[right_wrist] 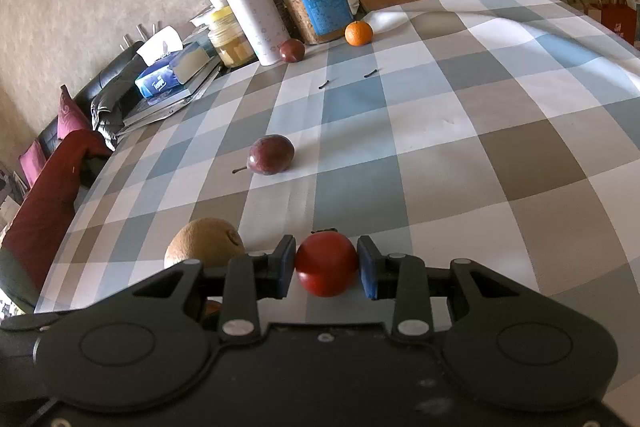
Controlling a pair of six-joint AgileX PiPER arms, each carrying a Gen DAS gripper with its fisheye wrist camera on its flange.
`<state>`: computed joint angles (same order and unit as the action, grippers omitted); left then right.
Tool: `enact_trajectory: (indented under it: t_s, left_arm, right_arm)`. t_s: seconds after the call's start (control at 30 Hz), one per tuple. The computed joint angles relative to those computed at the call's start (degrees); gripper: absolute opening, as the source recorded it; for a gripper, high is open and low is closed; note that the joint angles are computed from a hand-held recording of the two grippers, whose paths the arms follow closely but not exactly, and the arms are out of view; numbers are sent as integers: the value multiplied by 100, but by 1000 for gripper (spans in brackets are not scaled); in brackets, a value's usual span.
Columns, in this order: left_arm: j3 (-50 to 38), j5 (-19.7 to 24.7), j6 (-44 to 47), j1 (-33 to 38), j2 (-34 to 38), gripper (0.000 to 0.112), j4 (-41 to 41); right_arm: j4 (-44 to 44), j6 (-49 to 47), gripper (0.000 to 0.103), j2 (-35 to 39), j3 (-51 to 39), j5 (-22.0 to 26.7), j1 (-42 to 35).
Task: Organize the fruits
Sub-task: 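Close left gripper on the dark red plum beside the kiwi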
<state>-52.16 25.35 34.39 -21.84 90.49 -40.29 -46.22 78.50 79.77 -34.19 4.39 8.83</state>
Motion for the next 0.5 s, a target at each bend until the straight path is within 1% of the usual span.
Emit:
enact_trajectory:
  t_s: [0.13,0.2,0.3,0.33,0.37,0.43,0.5]
  left_arm:
    - [-60,232,400,405,135,46,-761]
    - [-118,364,548,632,226,46,-1064]
    - [-111,258,382,798,237,46,-1157]
    - [-99,126,219,797,229,46,-1080]
    - [-85,-91,-99,739,207,46,-829]
    - [-47,-513,-909,592,153,46,-91]
    - [-4,-713,-1389,505,118,46,362]
  right_arm:
    - [-591,626,36,-24,12,91,39]
    - [-615,669,36,-26,12,103,35]
    - [-559,620,36,-22,7,103,33]
    - [-630,693,36,-15,-2,119,47]
    - [-719,777,36,-15,-1,132,58]
    - [-817,869,36,-17,0,153,73]
    - [-852,907,36,-17,5,151,68]
